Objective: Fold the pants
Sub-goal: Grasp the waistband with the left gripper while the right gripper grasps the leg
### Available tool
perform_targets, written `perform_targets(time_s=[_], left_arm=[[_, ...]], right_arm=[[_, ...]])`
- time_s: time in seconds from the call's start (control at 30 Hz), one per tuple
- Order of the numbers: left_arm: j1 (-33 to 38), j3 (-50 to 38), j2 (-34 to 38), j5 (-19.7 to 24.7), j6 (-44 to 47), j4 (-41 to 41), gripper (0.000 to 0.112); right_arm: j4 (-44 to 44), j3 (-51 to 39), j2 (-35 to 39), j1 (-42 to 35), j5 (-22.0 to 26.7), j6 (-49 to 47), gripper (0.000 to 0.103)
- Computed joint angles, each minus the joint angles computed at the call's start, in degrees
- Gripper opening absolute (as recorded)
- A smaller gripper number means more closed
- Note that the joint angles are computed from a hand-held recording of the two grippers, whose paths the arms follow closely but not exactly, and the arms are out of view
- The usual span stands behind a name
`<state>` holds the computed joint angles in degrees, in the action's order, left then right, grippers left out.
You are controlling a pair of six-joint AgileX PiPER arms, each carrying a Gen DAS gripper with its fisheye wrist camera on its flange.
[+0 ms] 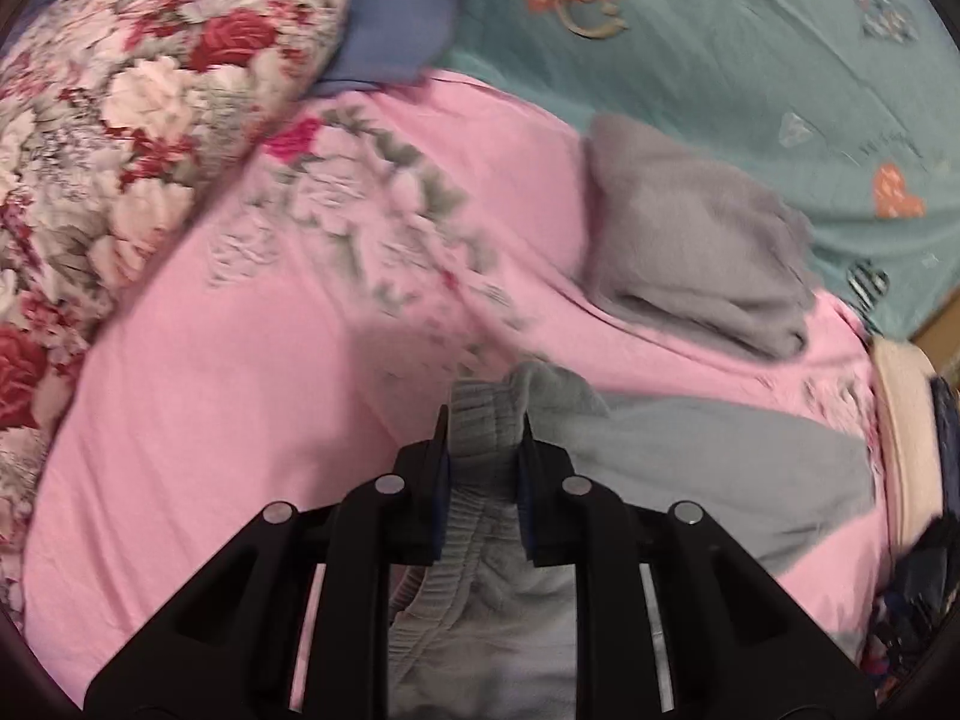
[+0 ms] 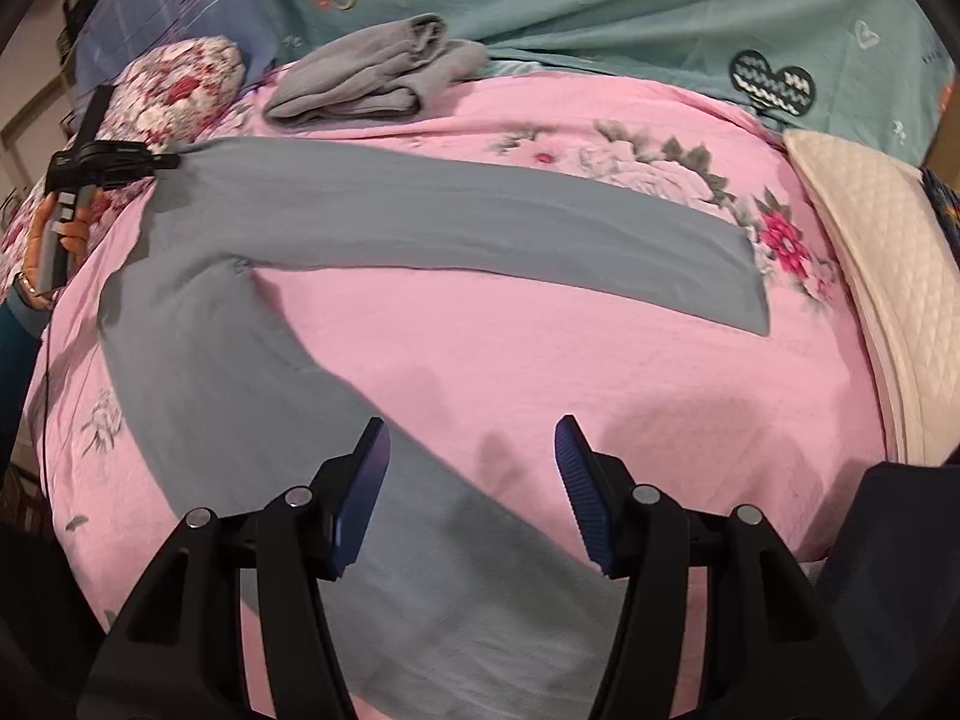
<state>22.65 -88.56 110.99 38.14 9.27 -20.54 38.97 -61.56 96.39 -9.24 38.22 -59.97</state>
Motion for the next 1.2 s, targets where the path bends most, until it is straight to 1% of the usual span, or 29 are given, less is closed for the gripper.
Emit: perform_targets(time_s=[0.03, 0.07, 0.1, 0.13, 0.17, 0.27, 0.33, 0.43, 0.53, 0.57, 0.6, 0.63, 0.67, 0.7, 0.73, 0.77, 0.83, 0.9, 1.0, 1.07, 1.1, 1.13, 1.17, 1.2], left_arm=[[0.3, -1.2, 1.0, -0.4, -4.1, 4.3, 0.018], [1.1, -2.2, 2.0, -0.4, -6.0, 6.3, 0.018], [1.9, -3.7, 3.7, 0.7, -5.6, 6.1, 0.018], [2.5, -5.9, 5.9, 3.2, -2.8, 3.5, 0.018], [3.0, -6.6, 7.0, 4.5, -0.5, 2.5, 0.02], [1.4, -3.8, 7.0, 1.6, 0.6, 5.4, 0.023], [1.0, -2.8, 7.0, 0.9, 0.6, 5.7, 0.027], [1.0, -2.4, 7.5, 0.6, 0.3, 5.8, 0.028], [1.4, -2.8, 7.8, 0.6, 1.1, 5.2, 0.029], [1.3, -2.7, 7.8, 0.6, 1.1, 5.3, 0.029], [1.2, -2.7, 7.7, 0.5, 0.9, 5.6, 0.029], [1.1, -3.0, 7.9, 0.5, 0.6, 6.0, 0.03], [0.9, -3.3, 8.0, 0.7, 0.1, 6.4, 0.03], [0.8, -3.1, 7.9, 0.5, -0.3, 6.5, 0.03], [0.7, -3.3, 8.0, 0.6, -0.4, 6.2, 0.03], [0.7, -4.0, 8.3, 0.9, -0.8, 6.3, 0.03], [1.2, -4.3, 8.3, 1.2, 0.2, 4.2, 0.029], [2.5, -3.9, 7.3, 1.6, 3.6, -0.7, 0.029], [4.4, -3.8, 6.6, 3.2, 8.8, -7.3, 0.029], [4.1, -4.4, 7.1, 4.1, 8.8, -6.5, 0.029], [3.5, -4.7, 7.5, 4.1, 8.1, -5.1, 0.029], [2.8, -5.0, 8.1, 4.0, 6.7, -3.0, 0.029], [2.0, -5.3, 8.8, 3.8, 4.7, -0.6, 0.029], [1.7, -5.4, 9.1, 3.8, 4.3, -0.1, 0.029]], right_arm=[[0.7, -0.7, 0.8, -0.8, 0.4, 0.1, 0.058], [1.6, -1.2, 1.8, -1.7, 0.1, 0.3, 0.058], [2.2, -1.9, 2.9, -2.4, -0.2, 0.5, 0.058], [2.6, -3.0, 4.0, -2.9, 0.0, 0.8, 0.058], [3.1, -4.8, 6.0, -3.5, 0.3, 1.5, 0.058], [2.4, -11.2, 11.3, -3.6, -0.3, 6.5, 0.058], [1.6, -17.2, 15.4, -3.5, -1.1, 10.9, 0.058], [-0.6, -27.2, 21.9, -3.2, -0.2, 18.4, 0.058], [-8.0, -38.3, 29.6, -2.0, 2.3, 28.3, 0.058], [-9.8, -41.7, 32.2, -1.7, 3.9, 30.6, 0.057], [-10.7, -44.0, 34.0, -1.3, 5.0, 31.5, 0.054], [-11.5, -45.3, 35.1, -0.8, 5.4, 31.6, 0.047], [-12.9, -44.4, 34.8, 0.3, 3.4, 30.7, 0.046], [-13.8, -44.6, 34.9, 0.9, 3.4, 29.8, 0.031], [-14.8, -46.1, 35.4, 1.4, 4.6, 29.8, 0.006], [-15.2, -47.8, 36.0, 1.5, 6.5, 30.2, 0.003], [-17.7, -49.3, 35.6, 2.1, 7.7, 30.9, 0.003], [-16.4, -49.6, 33.7, 1.2, 8.5, 28.8, 0.003], [-14.1, -50.9, 31.4, -2.1, 10.2, 28.8, 0.002], [-16.9, -52.3, 31.6, -2.8, 11.5, 30.8, 0.002], [-21.2, -53.1, 32.3, -2.5, 12.3, 33.6, 0.003], [-23.8, -55.3, 34.0, -2.4, 14.8, 35.7, 0.008], [-27.7, -58.1, 36.5, -2.0, 18.6, 38.6, 0.012], [-31.9, -58.9, 37.6, -1.4, 20.2, 40.3, 0.023]])
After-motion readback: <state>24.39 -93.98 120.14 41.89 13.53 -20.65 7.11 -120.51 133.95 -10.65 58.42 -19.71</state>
